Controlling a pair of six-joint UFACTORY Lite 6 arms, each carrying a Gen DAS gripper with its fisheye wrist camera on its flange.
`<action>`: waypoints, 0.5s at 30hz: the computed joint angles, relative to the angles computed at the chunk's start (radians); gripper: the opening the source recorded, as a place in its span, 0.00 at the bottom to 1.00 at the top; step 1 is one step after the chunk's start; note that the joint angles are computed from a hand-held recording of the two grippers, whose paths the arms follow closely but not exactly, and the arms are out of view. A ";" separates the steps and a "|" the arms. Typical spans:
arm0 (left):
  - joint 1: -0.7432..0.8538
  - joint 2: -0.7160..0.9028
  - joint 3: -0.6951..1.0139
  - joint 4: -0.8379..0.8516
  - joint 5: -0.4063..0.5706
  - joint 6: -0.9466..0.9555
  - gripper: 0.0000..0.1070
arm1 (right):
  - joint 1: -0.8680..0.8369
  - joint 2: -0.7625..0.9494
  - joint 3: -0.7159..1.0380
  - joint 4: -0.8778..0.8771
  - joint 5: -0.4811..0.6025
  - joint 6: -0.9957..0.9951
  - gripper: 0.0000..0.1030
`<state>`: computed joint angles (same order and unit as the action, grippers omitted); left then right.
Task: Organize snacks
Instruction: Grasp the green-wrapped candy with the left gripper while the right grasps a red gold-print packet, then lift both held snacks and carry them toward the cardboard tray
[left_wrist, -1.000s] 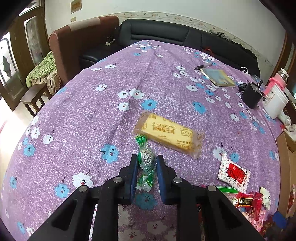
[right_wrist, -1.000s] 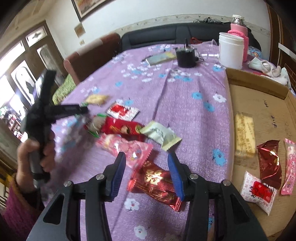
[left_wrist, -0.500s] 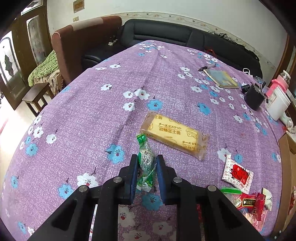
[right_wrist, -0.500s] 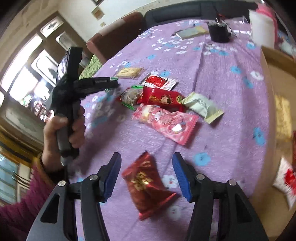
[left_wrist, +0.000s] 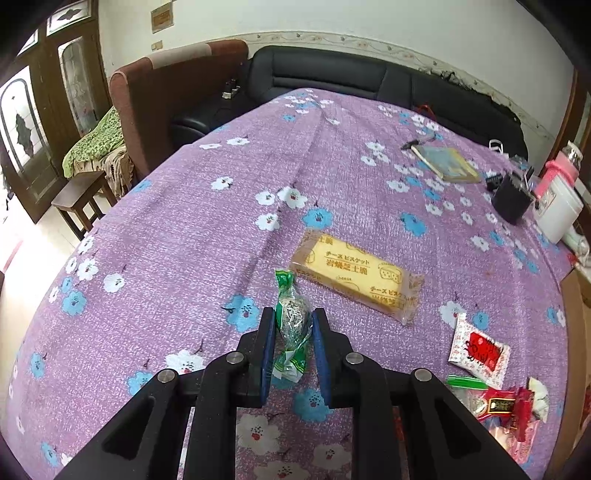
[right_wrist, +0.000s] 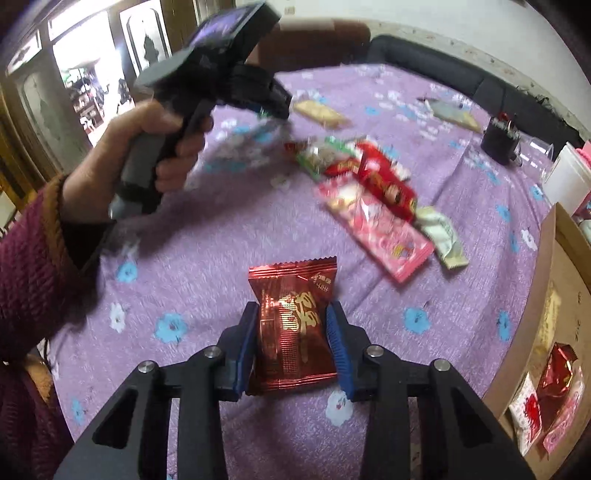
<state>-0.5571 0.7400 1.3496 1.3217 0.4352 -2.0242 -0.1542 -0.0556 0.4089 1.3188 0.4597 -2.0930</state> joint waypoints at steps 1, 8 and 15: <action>0.000 -0.015 -0.017 0.031 -0.009 -0.031 0.19 | -0.011 -0.003 0.004 0.008 0.023 0.002 0.34; -0.043 -0.139 -0.148 0.352 -0.004 -0.345 0.19 | -0.179 -0.018 0.066 0.113 0.236 0.040 0.34; -0.137 -0.217 -0.218 0.566 0.058 -0.513 0.19 | -0.270 0.059 0.130 0.229 0.285 0.082 0.34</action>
<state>-0.6938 0.5232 1.1314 1.8880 0.4930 -2.5368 -0.4240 0.0030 0.5389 1.5474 0.7450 -2.0114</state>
